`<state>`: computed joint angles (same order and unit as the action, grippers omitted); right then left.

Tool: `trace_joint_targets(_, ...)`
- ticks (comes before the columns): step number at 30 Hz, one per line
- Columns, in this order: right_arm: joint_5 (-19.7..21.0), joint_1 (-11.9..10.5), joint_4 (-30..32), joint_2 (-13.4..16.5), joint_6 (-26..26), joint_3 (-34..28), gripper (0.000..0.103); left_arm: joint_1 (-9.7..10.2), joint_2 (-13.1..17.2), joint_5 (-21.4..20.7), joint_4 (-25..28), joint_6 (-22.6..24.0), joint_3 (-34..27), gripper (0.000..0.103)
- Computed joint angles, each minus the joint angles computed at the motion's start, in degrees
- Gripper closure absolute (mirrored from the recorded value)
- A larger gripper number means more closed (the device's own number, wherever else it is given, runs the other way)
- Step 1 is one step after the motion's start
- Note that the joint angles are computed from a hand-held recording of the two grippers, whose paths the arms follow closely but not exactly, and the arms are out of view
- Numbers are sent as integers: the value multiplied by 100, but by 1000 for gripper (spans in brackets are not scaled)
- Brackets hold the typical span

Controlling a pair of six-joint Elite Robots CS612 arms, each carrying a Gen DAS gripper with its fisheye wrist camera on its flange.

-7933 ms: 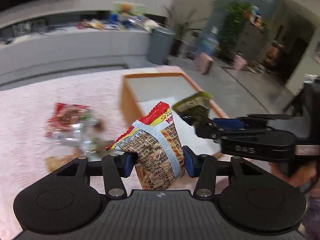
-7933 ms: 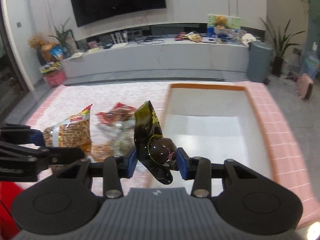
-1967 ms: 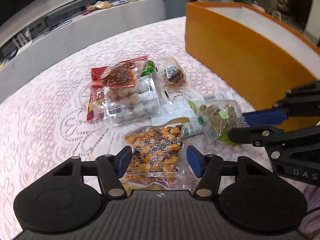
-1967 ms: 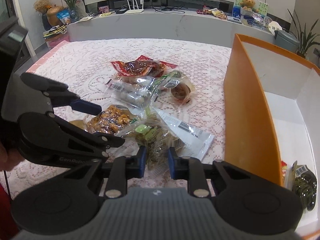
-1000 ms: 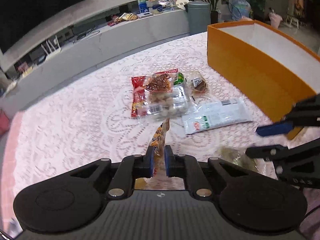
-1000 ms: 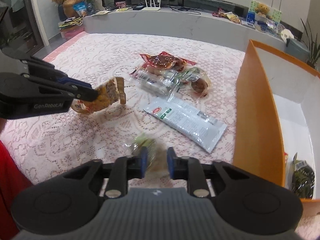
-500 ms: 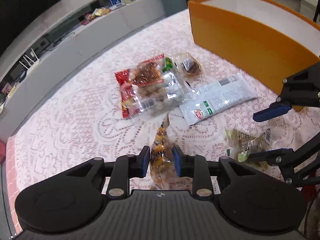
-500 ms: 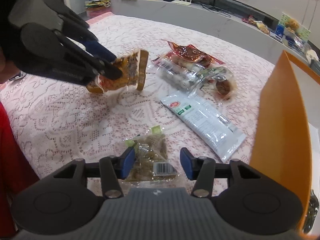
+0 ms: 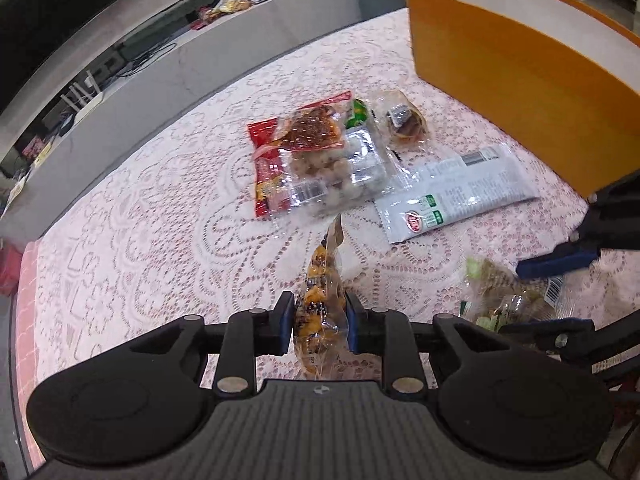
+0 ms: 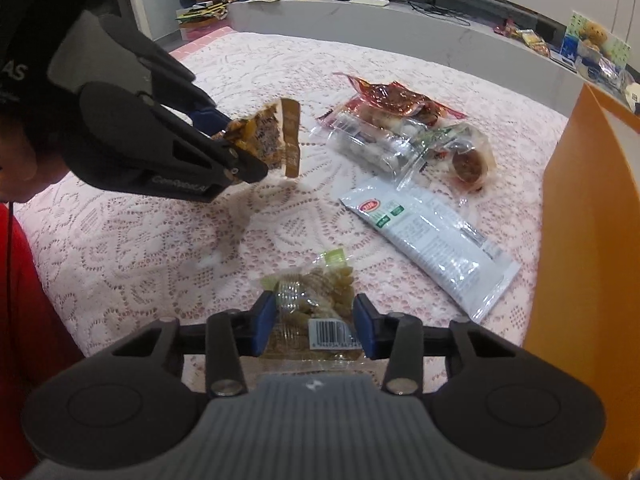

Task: Organize snacks
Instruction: 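Lift both held bags and carry them over the orange box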

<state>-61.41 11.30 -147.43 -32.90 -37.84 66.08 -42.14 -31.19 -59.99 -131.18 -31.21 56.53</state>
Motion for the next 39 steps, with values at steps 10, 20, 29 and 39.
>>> trace_joint_targets(10,-180,21,-433,-172,285,271,77,-142,-217,267,-74,-241,186,75)
trace_joint_targets(20,265,-208,-1080,-517,842,623,77,-308,-296,486,-259,-296,-1,75)
trace_joint_targets(29,355,-543,-1718,-788,1535,823,77,-365,-95,201,-828,-449,-621,75)
trace_joint_targets(39,-303,-862,-1757,-840,1720,736,77,-321,1032,-626,-457,-98,-2853,75)
